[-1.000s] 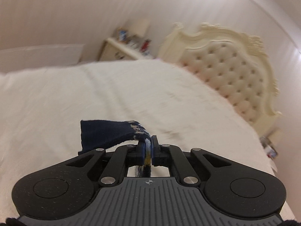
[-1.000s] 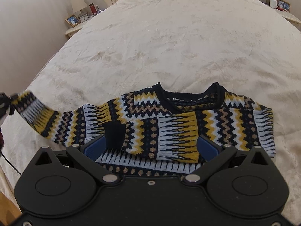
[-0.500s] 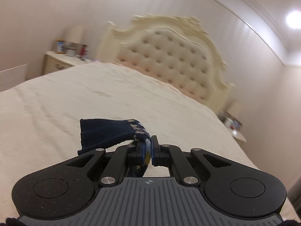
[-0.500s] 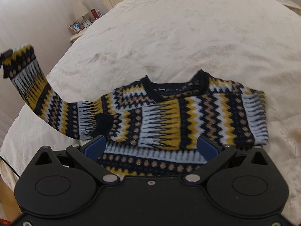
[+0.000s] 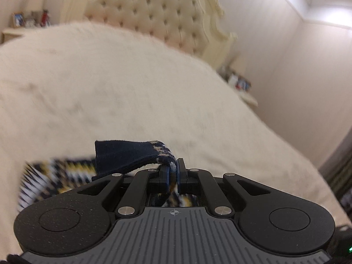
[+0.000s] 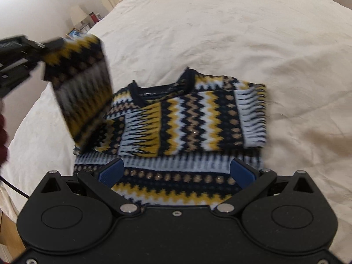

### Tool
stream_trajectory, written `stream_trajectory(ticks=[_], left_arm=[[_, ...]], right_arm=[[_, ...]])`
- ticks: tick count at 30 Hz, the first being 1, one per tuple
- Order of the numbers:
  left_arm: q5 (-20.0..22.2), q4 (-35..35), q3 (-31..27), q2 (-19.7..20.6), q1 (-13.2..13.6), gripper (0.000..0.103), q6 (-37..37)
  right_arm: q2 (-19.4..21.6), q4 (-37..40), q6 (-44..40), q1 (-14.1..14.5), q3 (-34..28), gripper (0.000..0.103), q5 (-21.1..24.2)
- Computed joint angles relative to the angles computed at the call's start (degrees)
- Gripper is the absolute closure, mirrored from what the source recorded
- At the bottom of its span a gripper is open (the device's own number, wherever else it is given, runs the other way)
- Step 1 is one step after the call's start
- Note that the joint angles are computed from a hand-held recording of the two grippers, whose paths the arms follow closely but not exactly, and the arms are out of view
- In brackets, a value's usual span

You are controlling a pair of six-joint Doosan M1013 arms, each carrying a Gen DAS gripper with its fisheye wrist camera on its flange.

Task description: Fold small clothes

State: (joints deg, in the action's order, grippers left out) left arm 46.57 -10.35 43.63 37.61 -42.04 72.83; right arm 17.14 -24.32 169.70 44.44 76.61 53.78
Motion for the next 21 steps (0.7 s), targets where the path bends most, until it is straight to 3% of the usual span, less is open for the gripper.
stream_trajectory(ticks=[5, 6, 7, 9, 11, 13, 21], left_arm=[[6.6, -0.6, -2.1, 2.7, -1.2, 0.094, 2.4], [7.7, -0.9, -2.6, 3.1, -1.4, 0.087, 3.2], [8.8, -1.5, -3.0, 3.5, -1.5, 0.07, 4.3], [9.9, -3.6, -3.1, 3.8, -1.5, 0.053, 7.1], [11.1, -6.0, -3.6, 4.2, -1.4, 0.043, 10.2], [13.3, -7.8, -4.7, 4.7, -1.3, 0.02, 12.3], [12.1, -14.2, -1.5, 2.3, -1.7, 0.008, 24.1]], right_arm=[[-0.8, 0.5, 0.6, 0.0, 1.2, 0.001, 0.4], [-0.9, 0.5, 0.5, 0.0, 1.3, 0.001, 0.5], [-1.0, 0.6, 0.5, 0.0, 1.6, 0.001, 0.4], [-1.2, 0.7, 0.6, -0.1, 1.9, 0.001, 0.3], [-1.2, 0.8, 1.0, -0.1, 2.0, 0.001, 0.4], [-1.1, 0.9, 1.3, -0.1, 1.9, 0.001, 0.6], [-0.1, 1.1, 2.5, 0.1, 0.8, 0.001, 2.2]])
